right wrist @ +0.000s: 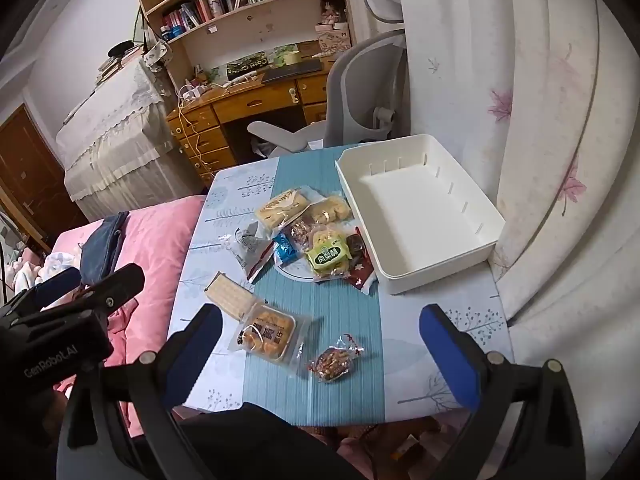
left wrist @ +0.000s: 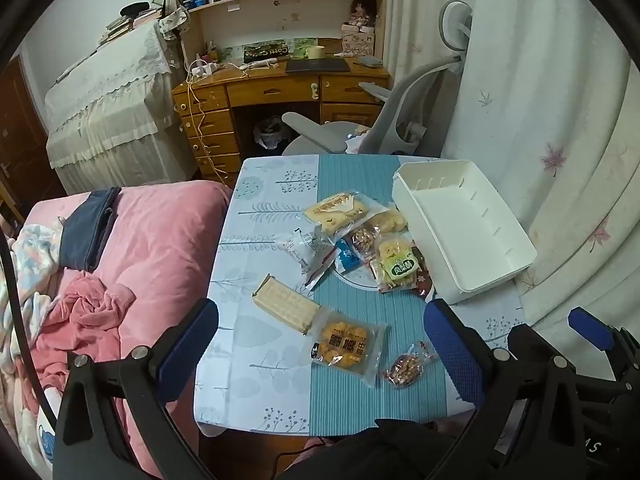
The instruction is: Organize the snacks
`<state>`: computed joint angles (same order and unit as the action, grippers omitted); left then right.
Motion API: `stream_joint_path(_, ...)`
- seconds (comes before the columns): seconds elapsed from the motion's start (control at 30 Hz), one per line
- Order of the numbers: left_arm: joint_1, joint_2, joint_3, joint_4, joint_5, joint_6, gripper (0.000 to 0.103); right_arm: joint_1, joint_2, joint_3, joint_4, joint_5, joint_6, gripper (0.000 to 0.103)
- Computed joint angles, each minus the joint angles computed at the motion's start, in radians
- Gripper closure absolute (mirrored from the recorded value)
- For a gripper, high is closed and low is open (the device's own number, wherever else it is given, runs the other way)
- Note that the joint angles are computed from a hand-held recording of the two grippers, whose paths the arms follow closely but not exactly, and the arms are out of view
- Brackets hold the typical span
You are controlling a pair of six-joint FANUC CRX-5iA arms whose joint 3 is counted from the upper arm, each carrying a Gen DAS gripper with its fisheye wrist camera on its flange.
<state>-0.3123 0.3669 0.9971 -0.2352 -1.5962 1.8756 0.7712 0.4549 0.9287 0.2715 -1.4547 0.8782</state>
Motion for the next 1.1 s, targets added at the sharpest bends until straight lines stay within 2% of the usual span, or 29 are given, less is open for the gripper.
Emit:
stream_joint_path(0.37,0.005,-0.002,-0.009,0.016,-0.001,0.008,0.001,-0.014,0.035,0.068,-0.015,-0.052,0.024,0.003)
stream_joint_path(1.1,0.007,0.001,-0.030,0.032,0.019,0.015,0.001,-0.007,0.037,0.050,-0.017,-0.061,0.015,0.003)
